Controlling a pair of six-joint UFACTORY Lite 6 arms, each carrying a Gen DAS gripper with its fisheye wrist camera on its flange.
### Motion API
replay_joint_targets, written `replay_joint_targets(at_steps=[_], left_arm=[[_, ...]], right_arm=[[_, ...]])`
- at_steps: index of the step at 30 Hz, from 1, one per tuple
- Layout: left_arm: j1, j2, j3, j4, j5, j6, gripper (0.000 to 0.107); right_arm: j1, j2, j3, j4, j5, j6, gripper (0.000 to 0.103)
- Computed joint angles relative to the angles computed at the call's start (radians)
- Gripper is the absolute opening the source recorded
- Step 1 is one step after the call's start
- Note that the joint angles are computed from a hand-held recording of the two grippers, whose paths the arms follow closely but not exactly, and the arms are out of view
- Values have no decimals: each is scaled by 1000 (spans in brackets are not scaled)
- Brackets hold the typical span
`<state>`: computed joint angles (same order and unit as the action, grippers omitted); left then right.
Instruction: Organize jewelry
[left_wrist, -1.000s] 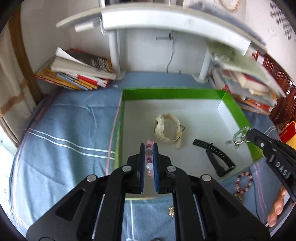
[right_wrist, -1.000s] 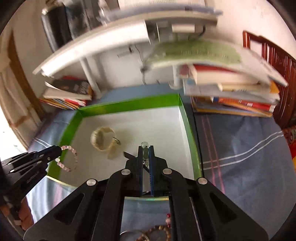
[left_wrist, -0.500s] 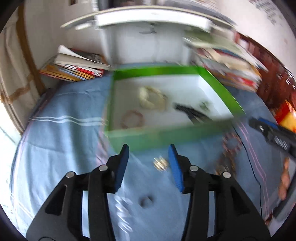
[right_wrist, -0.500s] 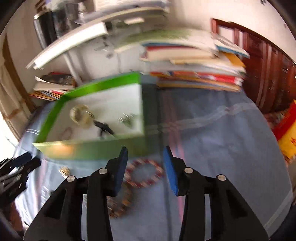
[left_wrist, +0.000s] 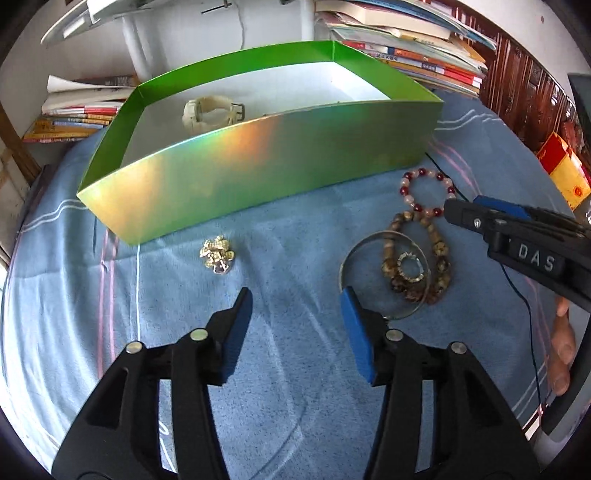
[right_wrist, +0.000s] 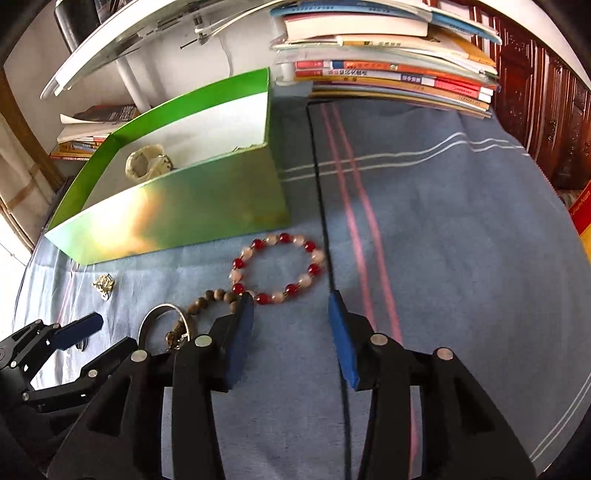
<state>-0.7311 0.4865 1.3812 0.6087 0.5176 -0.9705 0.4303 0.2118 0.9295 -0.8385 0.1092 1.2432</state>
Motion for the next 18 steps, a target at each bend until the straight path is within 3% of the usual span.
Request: replay_joint_targets(at_steps=[6, 9, 11, 18], left_arm=[[32, -33, -61, 21, 7, -44, 53], [55, -140, -174, 63, -16, -105, 53], [63, -211, -240, 110, -11, -163, 56], [93, -324, -367, 141, -2, -204, 58]], right_arm=[[27, -13, -3, 68, 4, -56, 44], [75, -31, -6, -19, 12, 22, 44], [110, -31, 4, 11, 14, -17, 43], [189, 63, 94, 40, 73, -69, 21]])
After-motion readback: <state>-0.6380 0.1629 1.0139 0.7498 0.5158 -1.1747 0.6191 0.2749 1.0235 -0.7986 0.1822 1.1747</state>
